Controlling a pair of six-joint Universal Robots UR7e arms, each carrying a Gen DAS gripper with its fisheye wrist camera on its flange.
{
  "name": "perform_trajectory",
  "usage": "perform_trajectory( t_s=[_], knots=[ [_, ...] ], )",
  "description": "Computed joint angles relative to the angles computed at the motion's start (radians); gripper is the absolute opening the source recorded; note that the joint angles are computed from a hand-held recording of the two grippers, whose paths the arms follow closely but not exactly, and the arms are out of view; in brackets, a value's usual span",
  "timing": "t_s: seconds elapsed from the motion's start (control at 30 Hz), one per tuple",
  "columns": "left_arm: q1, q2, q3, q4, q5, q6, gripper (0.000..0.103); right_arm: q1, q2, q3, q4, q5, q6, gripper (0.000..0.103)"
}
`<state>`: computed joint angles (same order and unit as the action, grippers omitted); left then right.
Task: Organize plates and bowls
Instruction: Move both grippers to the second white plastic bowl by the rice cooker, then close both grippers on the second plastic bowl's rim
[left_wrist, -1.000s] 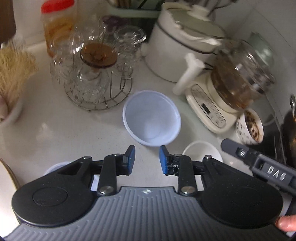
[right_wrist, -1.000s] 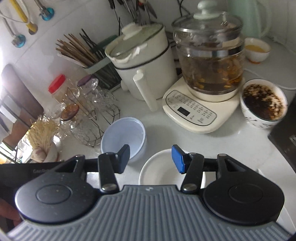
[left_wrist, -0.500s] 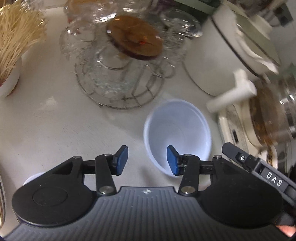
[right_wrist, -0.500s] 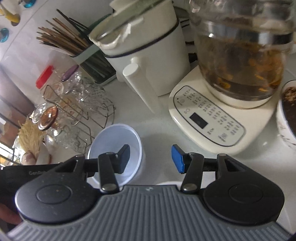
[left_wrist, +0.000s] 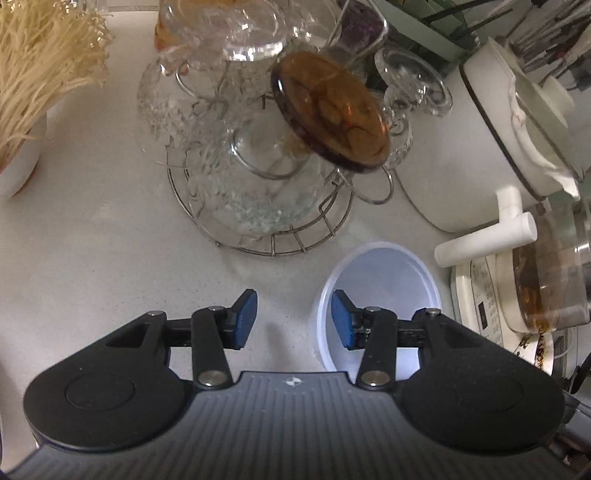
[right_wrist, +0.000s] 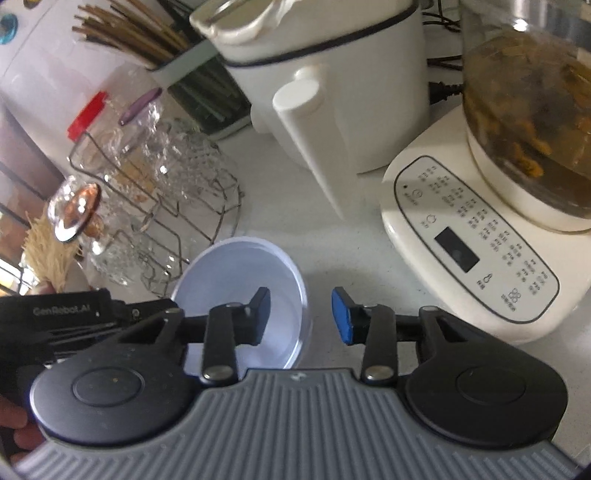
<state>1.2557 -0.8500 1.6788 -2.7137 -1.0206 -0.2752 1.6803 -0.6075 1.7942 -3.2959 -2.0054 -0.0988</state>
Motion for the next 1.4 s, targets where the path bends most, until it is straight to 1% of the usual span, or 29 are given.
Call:
perform_trajectory(
  t_s=[0.03,0.07,0.1,0.13,0.17,0.2,0.3,0.4,0.5,0.6,0.83,1.0,1.13,1.23,1.3,1.4],
  knots=[
    [0.003,0.003,0.001,-0.005,-0.007,0.004,0.044,0.001,0.003,-0.005,0.011,-0.008,0.001,0.039],
    [0.005,0.005,0.002,-0.010,-0.012,0.005,0.042,0.002,0.004,-0.006,0.017,-0.013,0.002,0.037],
    [0.005,0.007,0.003,-0.013,-0.013,0.005,0.036,0.001,0.004,-0.006,0.020,-0.012,0.002,0.034],
    [0.004,0.010,0.004,-0.016,-0.010,0.011,0.031,-0.001,0.004,-0.006,0.022,-0.008,0.001,0.034],
    [0.003,0.012,0.004,-0.016,-0.006,0.019,0.029,-0.003,0.004,-0.005,0.025,-0.004,-0.001,0.033],
    [0.002,0.013,0.002,-0.010,-0.007,0.021,0.025,-0.003,0.006,-0.007,0.030,-0.003,-0.003,0.027],
    [0.004,0.008,0.006,-0.011,-0.031,0.031,0.017,-0.008,0.002,-0.007,0.042,0.014,-0.011,0.019],
    [-0.001,0.009,0.010,-0.014,-0.025,0.041,0.012,-0.008,0.007,-0.013,0.043,0.026,-0.025,0.014],
    [-0.006,0.003,0.018,-0.018,-0.027,0.041,0.012,-0.003,0.004,-0.011,0.050,0.038,-0.030,0.014],
    [-0.018,-0.004,0.028,-0.018,-0.011,0.037,0.012,0.004,-0.003,-0.003,0.045,0.039,-0.038,0.014],
    [-0.038,-0.048,0.053,0.008,-0.023,0.003,0.012,0.019,-0.041,0.019,0.067,0.045,-0.016,0.014],
    [-0.065,-0.083,0.075,0.020,-0.008,-0.019,0.012,0.030,-0.076,0.038,0.084,0.055,0.003,0.014],
    [-0.089,-0.111,0.096,0.024,0.013,-0.036,0.012,0.041,-0.104,0.054,0.086,0.081,0.024,0.014],
    [-0.100,-0.135,0.116,0.018,0.014,-0.045,0.012,0.048,-0.121,0.071,0.077,0.094,0.027,0.014],
    [-0.108,-0.151,0.132,0.015,0.018,-0.054,0.012,0.055,-0.129,0.074,0.092,0.094,0.032,0.014],
    [-0.126,-0.179,0.147,0.042,0.033,-0.087,0.012,0.071,-0.143,0.087,0.093,0.090,0.023,0.015]
  ],
)
